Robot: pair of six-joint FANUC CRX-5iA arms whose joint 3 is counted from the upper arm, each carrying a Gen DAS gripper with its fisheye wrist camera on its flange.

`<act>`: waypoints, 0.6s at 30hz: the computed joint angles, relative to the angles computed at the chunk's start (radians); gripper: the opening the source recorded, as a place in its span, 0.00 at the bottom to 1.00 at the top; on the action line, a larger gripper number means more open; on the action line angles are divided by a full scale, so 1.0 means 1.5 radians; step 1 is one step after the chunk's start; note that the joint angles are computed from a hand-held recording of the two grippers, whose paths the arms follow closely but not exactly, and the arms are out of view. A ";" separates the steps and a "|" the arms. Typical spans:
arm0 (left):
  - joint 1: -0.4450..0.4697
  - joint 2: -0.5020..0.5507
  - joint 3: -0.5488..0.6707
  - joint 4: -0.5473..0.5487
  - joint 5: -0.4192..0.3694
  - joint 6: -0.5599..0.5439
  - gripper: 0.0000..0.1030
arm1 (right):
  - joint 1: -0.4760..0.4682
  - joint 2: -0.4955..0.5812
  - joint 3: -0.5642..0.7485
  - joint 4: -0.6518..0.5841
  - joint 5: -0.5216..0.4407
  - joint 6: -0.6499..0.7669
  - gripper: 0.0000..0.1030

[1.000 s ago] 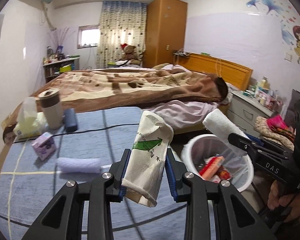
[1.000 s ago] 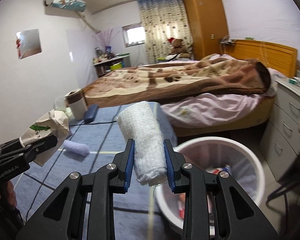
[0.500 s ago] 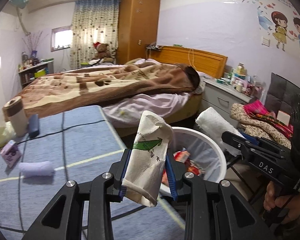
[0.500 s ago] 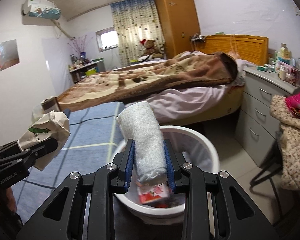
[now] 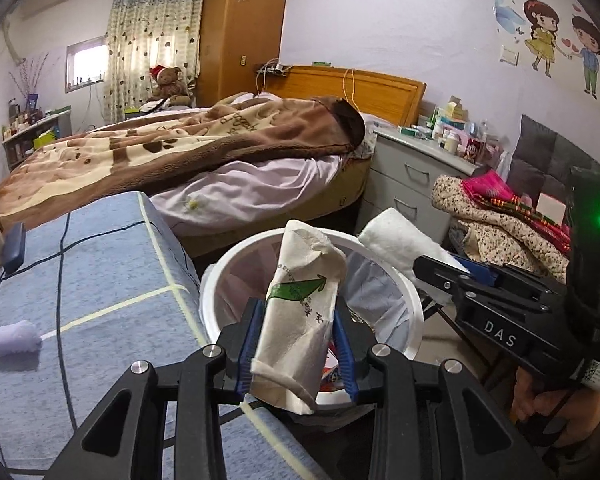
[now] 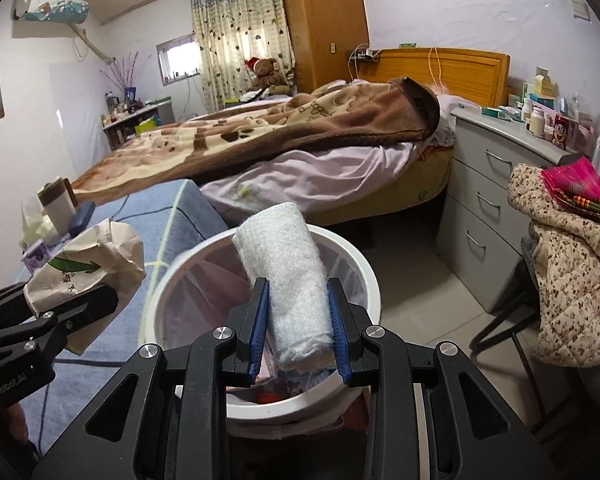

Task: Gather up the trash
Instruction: 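Carry the tissue and paper bag over the wastebasket with both tools, then open both tools to drop the tissue and paper bag into the wastebasket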

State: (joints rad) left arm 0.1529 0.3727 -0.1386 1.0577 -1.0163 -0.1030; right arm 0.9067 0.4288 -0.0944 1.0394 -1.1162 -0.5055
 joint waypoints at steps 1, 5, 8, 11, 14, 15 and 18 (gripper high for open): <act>-0.002 0.001 0.000 -0.001 0.002 0.002 0.35 | -0.001 -0.002 -0.003 -0.002 0.002 -0.001 0.29; -0.010 0.008 0.006 -0.006 0.005 0.009 0.35 | -0.007 0.002 0.001 -0.018 0.005 0.012 0.29; -0.017 0.014 0.011 -0.003 0.009 0.018 0.40 | -0.011 0.001 0.000 -0.026 0.011 0.015 0.29; -0.017 0.024 0.025 -0.009 -0.004 0.034 0.44 | -0.012 0.004 0.008 -0.040 0.006 0.034 0.29; -0.017 0.024 0.020 0.008 -0.001 0.021 0.54 | -0.011 0.005 0.012 -0.053 0.004 0.042 0.31; -0.016 0.025 0.021 0.011 -0.004 0.020 0.58 | -0.010 0.005 0.013 -0.056 0.001 0.043 0.33; -0.012 0.030 0.030 0.008 -0.014 0.027 0.60 | -0.011 0.007 0.018 -0.060 -0.002 0.044 0.37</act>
State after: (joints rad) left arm 0.1346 0.4181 -0.0933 1.0698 -1.0377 -0.0619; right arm 0.8904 0.4388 -0.0676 0.9493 -1.1185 -0.4390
